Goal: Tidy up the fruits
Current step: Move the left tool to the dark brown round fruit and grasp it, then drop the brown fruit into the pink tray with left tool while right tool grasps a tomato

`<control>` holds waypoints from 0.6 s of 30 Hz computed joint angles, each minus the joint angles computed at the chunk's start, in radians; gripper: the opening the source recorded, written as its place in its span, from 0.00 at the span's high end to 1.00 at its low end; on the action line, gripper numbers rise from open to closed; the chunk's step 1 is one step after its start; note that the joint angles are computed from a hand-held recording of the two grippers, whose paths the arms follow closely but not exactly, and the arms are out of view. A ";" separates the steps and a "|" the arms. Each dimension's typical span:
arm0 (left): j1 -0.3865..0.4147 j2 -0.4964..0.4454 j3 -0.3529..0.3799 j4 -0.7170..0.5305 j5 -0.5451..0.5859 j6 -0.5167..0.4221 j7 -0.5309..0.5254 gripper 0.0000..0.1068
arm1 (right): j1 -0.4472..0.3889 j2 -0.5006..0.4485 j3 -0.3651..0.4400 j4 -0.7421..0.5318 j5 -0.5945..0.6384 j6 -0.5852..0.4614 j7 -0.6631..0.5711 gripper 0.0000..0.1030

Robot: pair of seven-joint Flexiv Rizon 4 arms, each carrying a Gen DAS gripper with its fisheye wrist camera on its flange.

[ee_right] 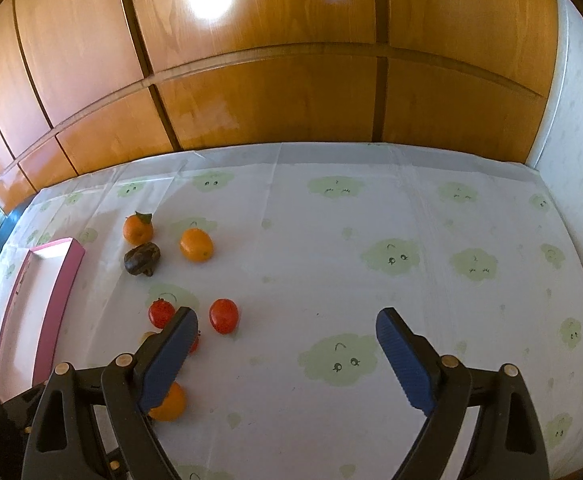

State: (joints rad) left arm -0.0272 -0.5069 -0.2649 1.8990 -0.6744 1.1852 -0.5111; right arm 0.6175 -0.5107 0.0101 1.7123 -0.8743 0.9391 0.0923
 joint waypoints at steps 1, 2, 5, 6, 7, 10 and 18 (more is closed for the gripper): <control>-0.010 -0.010 0.008 -0.007 0.011 0.010 -0.009 0.40 | -0.003 -0.002 0.004 -0.001 0.007 0.001 -0.005 0.11; -0.017 -0.018 0.017 -0.013 0.025 0.011 -0.021 0.41 | -0.006 -0.004 0.007 -0.002 0.017 0.006 -0.009 0.11; 0.009 -0.028 -0.012 -0.002 0.011 0.031 -0.002 0.56 | -0.009 -0.004 0.008 -0.001 0.036 0.006 -0.008 0.19; 0.015 -0.026 -0.017 0.004 0.005 0.037 0.002 0.56 | -0.011 -0.004 0.009 0.000 0.046 0.005 -0.007 0.23; 0.024 -0.021 -0.024 0.013 -0.006 0.041 0.007 0.56 | -0.014 -0.004 0.012 0.001 0.060 0.009 -0.003 0.26; 0.055 0.001 -0.048 0.039 -0.060 0.044 0.035 0.56 | -0.027 -0.010 0.027 0.001 0.109 0.031 -0.016 0.41; 0.097 0.075 -0.045 0.072 -0.263 0.039 0.139 0.56 | -0.042 -0.081 0.083 -0.068 0.266 0.115 -0.224 0.65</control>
